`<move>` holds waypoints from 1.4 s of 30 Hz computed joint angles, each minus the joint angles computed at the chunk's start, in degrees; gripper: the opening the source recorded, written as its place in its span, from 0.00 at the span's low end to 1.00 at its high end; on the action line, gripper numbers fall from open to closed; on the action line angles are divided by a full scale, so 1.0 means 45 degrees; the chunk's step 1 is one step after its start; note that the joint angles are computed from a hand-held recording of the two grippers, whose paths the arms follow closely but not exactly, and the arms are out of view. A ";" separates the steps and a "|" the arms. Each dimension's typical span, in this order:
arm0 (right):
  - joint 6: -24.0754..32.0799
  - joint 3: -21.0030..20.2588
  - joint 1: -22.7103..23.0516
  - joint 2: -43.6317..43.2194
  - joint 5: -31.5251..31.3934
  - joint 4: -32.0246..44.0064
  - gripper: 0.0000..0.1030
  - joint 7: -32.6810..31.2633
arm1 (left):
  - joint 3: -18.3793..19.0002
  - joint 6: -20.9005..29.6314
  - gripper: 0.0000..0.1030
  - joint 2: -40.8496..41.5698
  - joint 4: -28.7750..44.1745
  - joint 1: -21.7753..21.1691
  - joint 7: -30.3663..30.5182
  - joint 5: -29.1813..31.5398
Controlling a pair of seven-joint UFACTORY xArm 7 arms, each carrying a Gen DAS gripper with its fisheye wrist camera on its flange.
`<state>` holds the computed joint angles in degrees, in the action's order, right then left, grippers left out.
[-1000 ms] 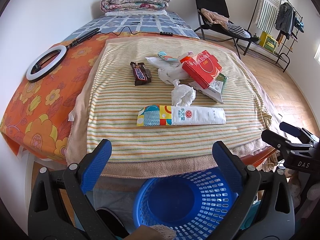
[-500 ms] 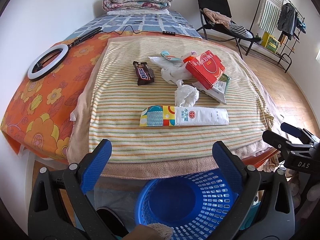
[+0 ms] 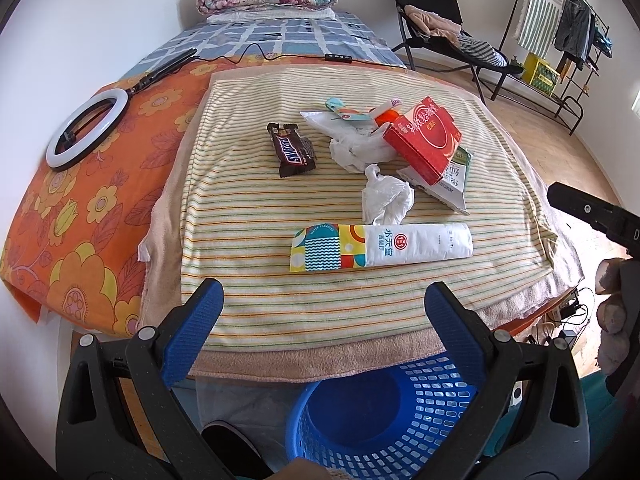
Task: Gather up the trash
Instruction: 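Grasp the red medicine box with the right gripper while the left gripper approaches the tissue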
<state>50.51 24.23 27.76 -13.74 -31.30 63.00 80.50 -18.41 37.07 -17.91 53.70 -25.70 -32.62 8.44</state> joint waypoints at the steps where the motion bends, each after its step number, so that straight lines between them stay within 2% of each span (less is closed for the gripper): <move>1: 0.0035 -0.0096 -0.0032 0.0203 0.0096 0.0288 1.00 -0.0243 | 0.0073 -0.0062 0.99 0.0041 0.0033 -0.0024 0.0094 -0.0093; 7: 0.0964 -0.0722 0.0001 0.1991 0.0114 0.2640 1.00 -0.0829 | 0.0431 -0.0303 0.99 0.0704 0.0652 -0.0060 0.0977 -0.0467; 9: 0.1381 -0.1051 0.0145 0.2748 0.0202 0.3614 1.00 -0.0895 | 0.0612 -0.0393 0.96 0.0934 0.0859 -0.0108 0.1371 -0.0848; 10: 0.1702 -0.1222 0.0252 0.3170 0.0186 0.4167 1.00 -0.0987 | 0.0667 -0.0440 0.94 0.1028 0.0942 -0.0102 0.1483 -0.0988; 15: 0.3882 -0.2074 0.0997 0.5628 0.0481 0.7300 1.00 -0.1613 | 0.0842 -0.0640 0.93 0.1507 0.1250 -0.0120 0.2150 -0.1534; 20: 0.6661 -0.3094 0.2273 0.8435 -0.0353 1.1060 1.00 -0.2653 | 0.1005 -0.0554 0.93 0.1488 0.1213 -0.0024 0.2310 -0.1999; 26: 0.8314 -0.4210 0.3114 1.0911 0.0040 1.4344 1.00 -0.3937 | 0.1010 -0.0569 0.93 0.1329 0.1128 0.0208 0.2143 -0.1948; 32: 0.9579 -0.5226 0.3764 1.2603 0.0431 1.6659 1.00 -0.5588 | 0.0958 -0.0432 0.93 0.1434 0.1248 0.0304 0.1984 -0.1774; 35: 0.9435 -0.5533 0.3851 1.2076 0.0763 1.5765 1.00 -0.5860 | 0.0901 -0.0446 0.93 0.1521 0.1347 0.0339 0.1866 -0.1523; 38: 0.8778 -0.5473 0.3845 1.0702 0.0539 1.3654 1.00 -0.5816 | 0.0829 -0.0468 0.93 0.1615 0.1436 0.0331 0.1809 -0.1215; 42: 0.7745 -0.4875 0.3279 0.8593 0.0486 1.0537 1.00 -0.5344 | 0.0721 -0.0381 0.93 0.1890 0.1700 0.0250 0.1659 -0.0894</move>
<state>85.36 2.30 42.52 24.93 -29.11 110.42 56.45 -15.17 35.36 -9.41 61.35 -24.57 -25.15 4.42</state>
